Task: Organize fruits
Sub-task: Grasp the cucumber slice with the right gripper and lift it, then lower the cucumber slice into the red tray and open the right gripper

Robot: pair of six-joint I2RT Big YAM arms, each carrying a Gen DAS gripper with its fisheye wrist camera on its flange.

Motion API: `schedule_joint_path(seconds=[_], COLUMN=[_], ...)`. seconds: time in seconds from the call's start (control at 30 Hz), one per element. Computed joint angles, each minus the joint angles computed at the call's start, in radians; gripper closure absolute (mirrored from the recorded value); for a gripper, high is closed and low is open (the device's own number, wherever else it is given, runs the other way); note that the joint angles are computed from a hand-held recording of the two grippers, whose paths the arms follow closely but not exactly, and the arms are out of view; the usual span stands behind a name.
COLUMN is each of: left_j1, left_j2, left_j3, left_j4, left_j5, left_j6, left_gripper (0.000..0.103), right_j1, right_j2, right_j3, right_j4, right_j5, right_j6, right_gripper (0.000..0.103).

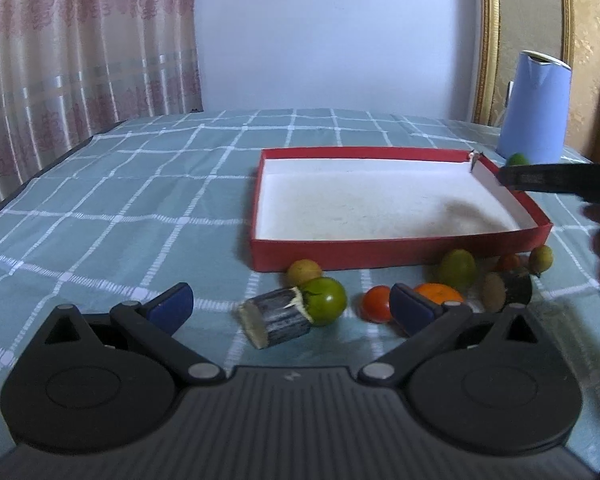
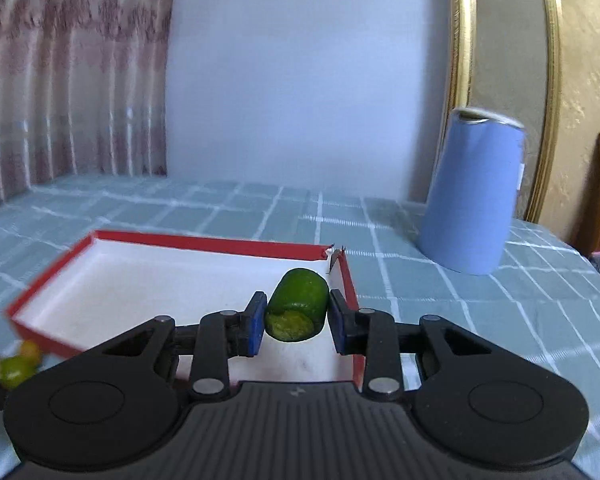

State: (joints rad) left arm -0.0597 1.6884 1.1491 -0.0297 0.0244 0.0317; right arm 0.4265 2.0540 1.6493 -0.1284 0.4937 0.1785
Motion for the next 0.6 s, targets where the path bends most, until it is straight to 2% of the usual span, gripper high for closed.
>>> schedule_joint_path(seconds=[0.07,0.17,0.23,0.37,0.4,0.43,0.5,0.6], left_j1=[0.009,0.027,0.036,0.042,0.041,0.040,0.038,0.037], left_j2=[-0.004,-0.014,-0.019,-0.026,-0.028,-0.027,-0.024,-0.007], left_j3=[-0.009,-0.033,-0.045,-0.062,-0.065,-0.065,-0.062,-0.044], left_j4=[0.001,0.004,0.007,0.015,0.023,0.028,0.043,0.054], left_j5=[0.007,0.030,0.047,0.060,0.053,0.044,0.025,-0.010], left_j6=[0.000,0.000,-0.004,0.001,0.005,0.005,0.003,0.012], left_gripper=[0.000,0.000,0.000,0.000,0.000,0.000,0.000,0.000], right_j1=[-0.023,-0.034,-0.043,-0.038,-0.036,-0.034,-0.024,-0.006], right_j2=[0.082,0.190,0.215,0.200,0.183,0.160,0.092,-0.023], right_j3=[0.136,0.295,0.329,0.303,0.276,0.238,0.122,-0.078], right_j4=[-0.121,-0.251,-0.305,-0.288,-0.263,-0.221,-0.106,0.059], right_j5=[-0.029,0.009,-0.022,-0.013,-0.008,-0.003,0.005,0.009], right_j6=[0.028,0.021,0.044,0.044,0.040,0.034,0.017,-0.010], right_gripper=[0.072,0.072,0.071,0.068,0.063,0.058,0.038,0.033])
